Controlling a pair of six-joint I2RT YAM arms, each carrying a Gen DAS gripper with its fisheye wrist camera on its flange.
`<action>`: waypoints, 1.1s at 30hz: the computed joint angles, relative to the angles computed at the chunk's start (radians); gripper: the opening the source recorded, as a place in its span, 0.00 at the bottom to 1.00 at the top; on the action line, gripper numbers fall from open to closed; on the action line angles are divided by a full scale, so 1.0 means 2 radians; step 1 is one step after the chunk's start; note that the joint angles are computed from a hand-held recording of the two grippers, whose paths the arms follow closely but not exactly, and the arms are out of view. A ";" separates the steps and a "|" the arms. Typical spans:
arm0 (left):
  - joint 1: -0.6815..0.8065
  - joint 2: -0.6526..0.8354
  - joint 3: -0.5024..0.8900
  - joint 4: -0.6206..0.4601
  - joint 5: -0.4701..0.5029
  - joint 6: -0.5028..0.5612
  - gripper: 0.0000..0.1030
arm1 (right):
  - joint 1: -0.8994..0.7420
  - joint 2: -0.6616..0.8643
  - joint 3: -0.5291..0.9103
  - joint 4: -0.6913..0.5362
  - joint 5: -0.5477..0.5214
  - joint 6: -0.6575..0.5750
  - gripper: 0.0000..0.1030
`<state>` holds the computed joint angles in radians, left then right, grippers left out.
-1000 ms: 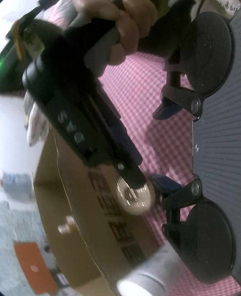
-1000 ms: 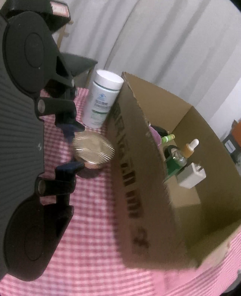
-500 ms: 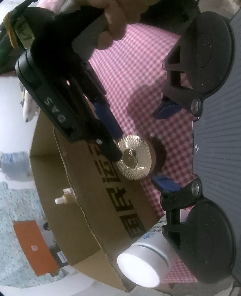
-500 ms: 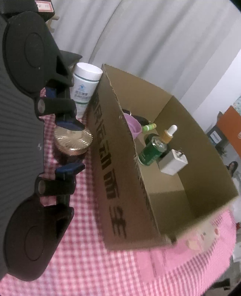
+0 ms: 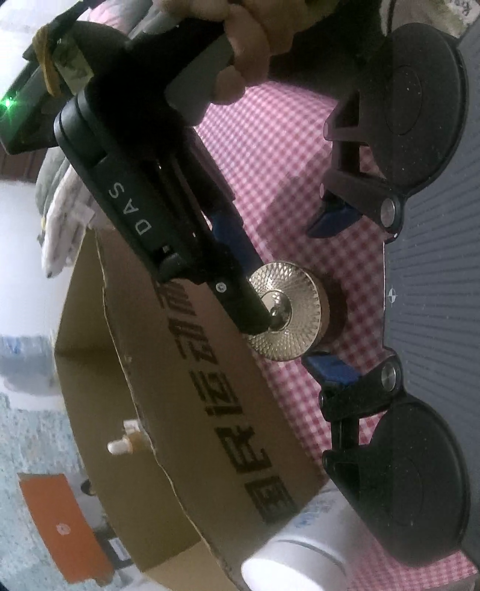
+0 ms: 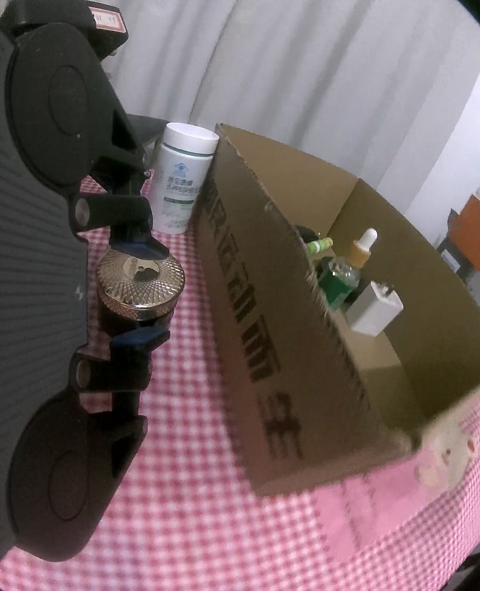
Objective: Organize rigid objects
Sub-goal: 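Lift the gold-lidded jar off the table with the right tool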
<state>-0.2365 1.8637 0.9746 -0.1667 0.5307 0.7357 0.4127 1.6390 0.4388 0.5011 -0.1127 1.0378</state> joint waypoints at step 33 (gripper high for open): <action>-0.059 0.002 -0.006 0.047 -0.091 -0.085 0.54 | 0.017 0.016 -0.004 0.024 0.012 0.012 0.43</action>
